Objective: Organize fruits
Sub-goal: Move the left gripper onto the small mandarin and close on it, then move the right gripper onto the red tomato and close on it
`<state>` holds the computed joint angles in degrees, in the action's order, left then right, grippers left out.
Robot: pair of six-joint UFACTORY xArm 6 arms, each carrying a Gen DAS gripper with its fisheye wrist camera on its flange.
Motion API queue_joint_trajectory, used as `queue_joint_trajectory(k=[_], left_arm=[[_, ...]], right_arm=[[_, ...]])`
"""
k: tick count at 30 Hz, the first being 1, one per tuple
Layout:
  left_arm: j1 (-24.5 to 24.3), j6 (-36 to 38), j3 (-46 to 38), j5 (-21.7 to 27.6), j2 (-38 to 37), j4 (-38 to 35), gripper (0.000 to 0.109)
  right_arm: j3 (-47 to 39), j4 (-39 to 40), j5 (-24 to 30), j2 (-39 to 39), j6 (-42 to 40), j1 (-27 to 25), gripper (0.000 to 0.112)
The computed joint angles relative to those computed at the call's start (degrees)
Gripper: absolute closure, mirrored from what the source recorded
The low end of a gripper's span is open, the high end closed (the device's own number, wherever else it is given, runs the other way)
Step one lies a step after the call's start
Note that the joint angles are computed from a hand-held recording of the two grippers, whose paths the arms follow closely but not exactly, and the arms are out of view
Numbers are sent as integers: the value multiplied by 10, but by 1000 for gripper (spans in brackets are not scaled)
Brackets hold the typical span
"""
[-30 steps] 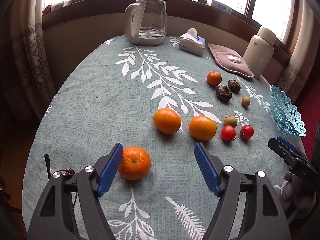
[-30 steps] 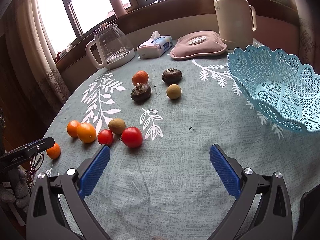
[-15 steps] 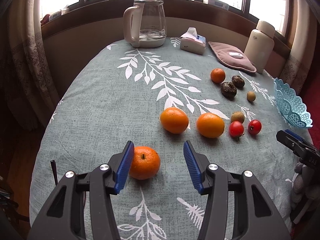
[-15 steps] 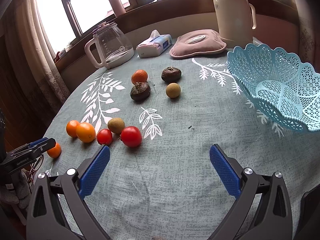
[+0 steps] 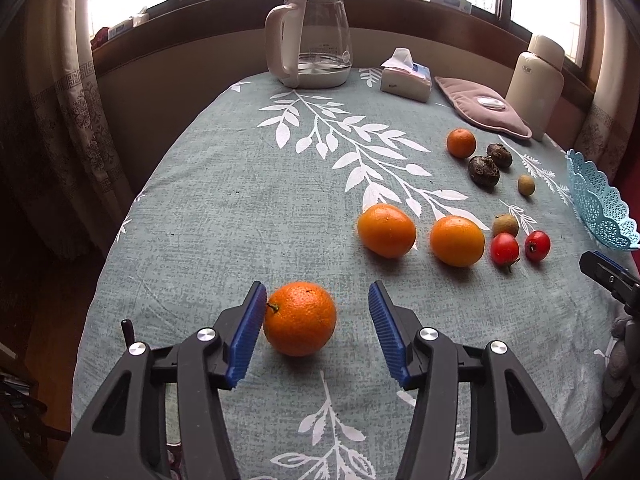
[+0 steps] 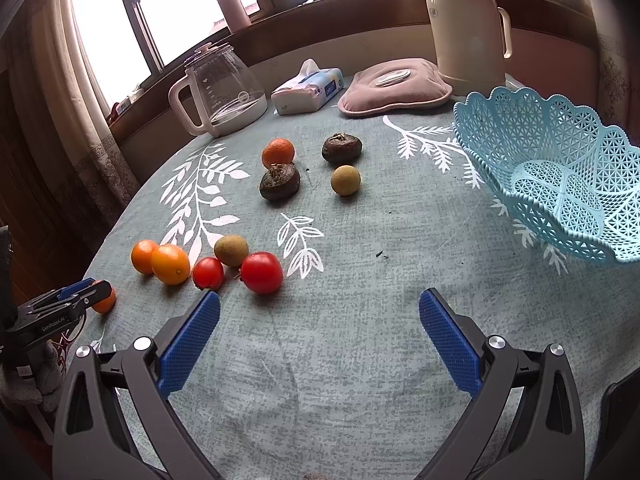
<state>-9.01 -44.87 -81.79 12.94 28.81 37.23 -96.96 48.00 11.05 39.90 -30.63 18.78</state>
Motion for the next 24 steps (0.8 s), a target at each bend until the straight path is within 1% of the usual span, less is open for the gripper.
queue_joint_trajectory(k=[3, 6, 7, 9, 11, 14, 17, 21, 24], left_arm=[[3, 8, -1, 0, 3, -14, 55], [3, 45, -3, 3, 9, -58, 56], [3, 47, -7, 9, 13, -61, 57], [2, 55, -11, 14, 20, -73, 65], [2, 47, -9, 8, 19, -69, 69], [1, 45, -6, 6, 15, -66, 70], [-1, 35, -2, 5, 9, -58, 70], [-4, 27, 6, -4, -5, -48, 70], [-8, 15, 10, -8, -14, -34, 70]], right_arm=[[2, 2, -1, -1, -2, 1, 11], [1, 1, 0, -1, -1, 0, 11], [1, 2, -1, -1, -2, 1, 11], [1, 2, 0, -1, -2, 0, 11], [0, 5, 1, -1, -5, 1, 11], [-1, 20, 6, -1, -20, 1, 11], [-3, 18, 12, -1, -21, 2, 11], [-15, -56, 32, 4, 35, 3, 13], [-31, -111, 48, 15, 75, 7, 21]])
